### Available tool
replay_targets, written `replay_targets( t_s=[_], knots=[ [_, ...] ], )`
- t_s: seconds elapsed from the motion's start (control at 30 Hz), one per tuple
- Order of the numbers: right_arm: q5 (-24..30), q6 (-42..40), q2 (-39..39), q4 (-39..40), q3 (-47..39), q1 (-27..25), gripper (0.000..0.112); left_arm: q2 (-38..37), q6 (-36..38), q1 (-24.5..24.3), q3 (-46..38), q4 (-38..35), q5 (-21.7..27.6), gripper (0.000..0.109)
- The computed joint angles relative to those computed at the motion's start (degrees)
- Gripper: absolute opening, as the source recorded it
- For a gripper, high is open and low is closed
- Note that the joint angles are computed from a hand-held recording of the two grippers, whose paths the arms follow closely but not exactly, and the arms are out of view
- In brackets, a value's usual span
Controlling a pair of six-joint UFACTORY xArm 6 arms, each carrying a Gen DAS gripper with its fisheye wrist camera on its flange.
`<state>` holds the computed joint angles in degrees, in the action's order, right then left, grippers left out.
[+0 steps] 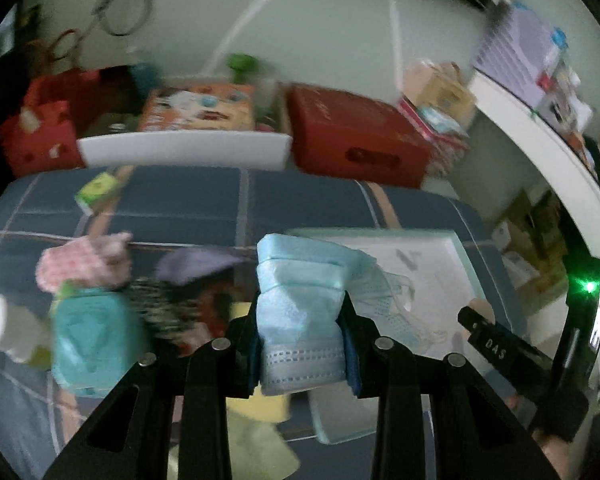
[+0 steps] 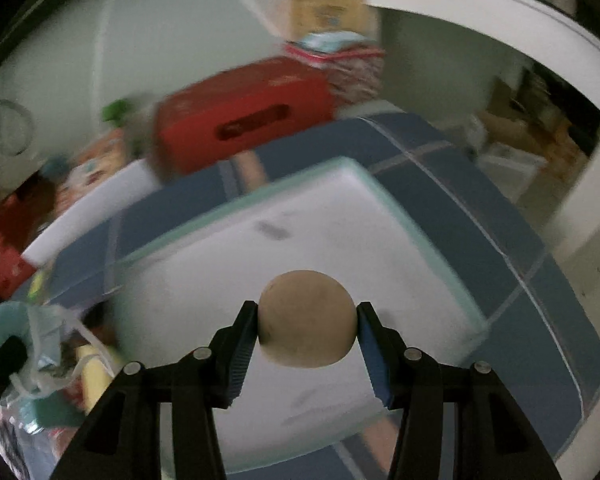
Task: Organize soft objects
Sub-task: 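Carry the mask and tan pad into the white tray and release both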
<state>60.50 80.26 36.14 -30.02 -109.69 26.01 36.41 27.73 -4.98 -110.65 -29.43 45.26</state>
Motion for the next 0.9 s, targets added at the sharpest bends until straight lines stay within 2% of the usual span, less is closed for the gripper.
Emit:
replay_targets(
  t_s=[0.23,0.43,0.5,0.57,0.63,0.9],
  knots=[
    [-2.1,5.4,-6.2,-0.9,10.5,-2.2,0.053,1.5,2.6,-4.3,1.1,0.9,-0.4,0.034],
    [-1.4,5.2,-5.7,-0.5,10.4,-2.9,0.053,4.3,2.6,-6.0,-0.3,2.3,0.9,0.035],
    [-0.8,4.7,-5.4,-0.9,9.6,-2.7,0.053,4.6,3.0,-6.3,-0.3,1.7,1.1,0.046],
    [0.1,4.6,-5.1,-1.7,8.7,-2.3,0.059,4.5,3.7,-6.1,-0.5,0.0,1.9,0.083],
    [-0.3,5.8,-5.9,-2.7,9.1,-2.1,0.078,3.9,4.6,-5.7,0.0,-1.6,1.6,0.087],
    [2.5,5.7,-6.2,-4.2,6.5,-0.7,0.08,1.1,2.4,-3.7,1.0,-2.2,0.2,0.091]
  ],
)
